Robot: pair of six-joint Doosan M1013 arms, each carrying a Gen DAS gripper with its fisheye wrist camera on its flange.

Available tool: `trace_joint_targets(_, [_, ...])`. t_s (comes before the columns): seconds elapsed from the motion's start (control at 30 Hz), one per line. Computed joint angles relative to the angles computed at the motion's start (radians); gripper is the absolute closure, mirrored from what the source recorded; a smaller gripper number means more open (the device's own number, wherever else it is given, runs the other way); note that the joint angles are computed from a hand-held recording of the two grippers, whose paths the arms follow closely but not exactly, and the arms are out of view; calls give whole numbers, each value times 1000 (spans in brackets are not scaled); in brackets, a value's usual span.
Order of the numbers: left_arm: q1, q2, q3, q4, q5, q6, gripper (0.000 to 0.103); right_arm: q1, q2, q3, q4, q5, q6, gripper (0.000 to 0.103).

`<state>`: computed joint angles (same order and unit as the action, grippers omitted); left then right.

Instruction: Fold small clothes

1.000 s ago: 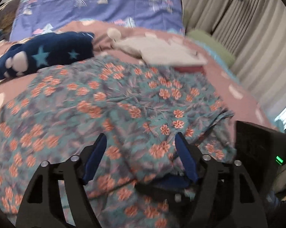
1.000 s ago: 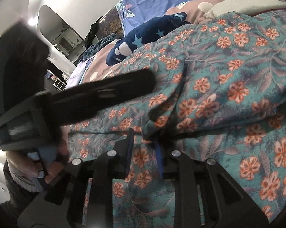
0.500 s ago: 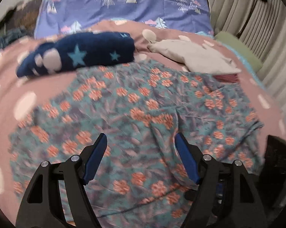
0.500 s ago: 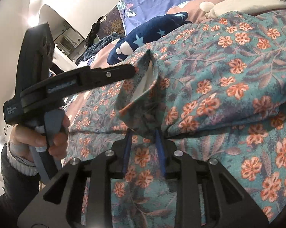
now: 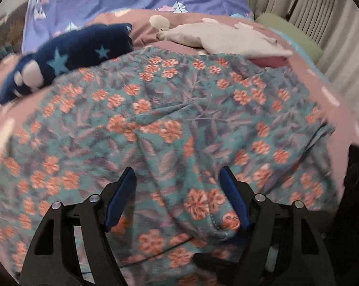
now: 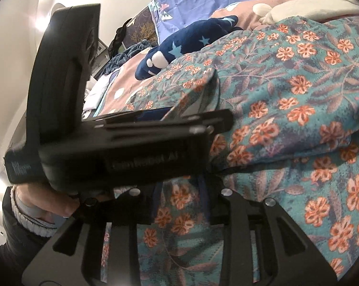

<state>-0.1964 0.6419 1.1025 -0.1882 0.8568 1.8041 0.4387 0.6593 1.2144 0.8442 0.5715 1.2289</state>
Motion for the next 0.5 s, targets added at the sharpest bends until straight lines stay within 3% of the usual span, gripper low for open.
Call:
trace_joint_targets(0.1, [14,-13,14,38,-24,-49,36,0,-1,2,-1,-2,-3,74])
trace_joint_targets(0.33, [69,-9,13,-217,22,25,40,1,-1,1,-12,-3,-2,72])
trace_joint_targets(0.4, [61,-8,14,-205,21,22,40,1,-1,1,-12,-3,-2,72])
trace_joint_targets(0.5, [35,-15,22,-74,-6,-32,40,1,-1,1,-12,-3,-3,72])
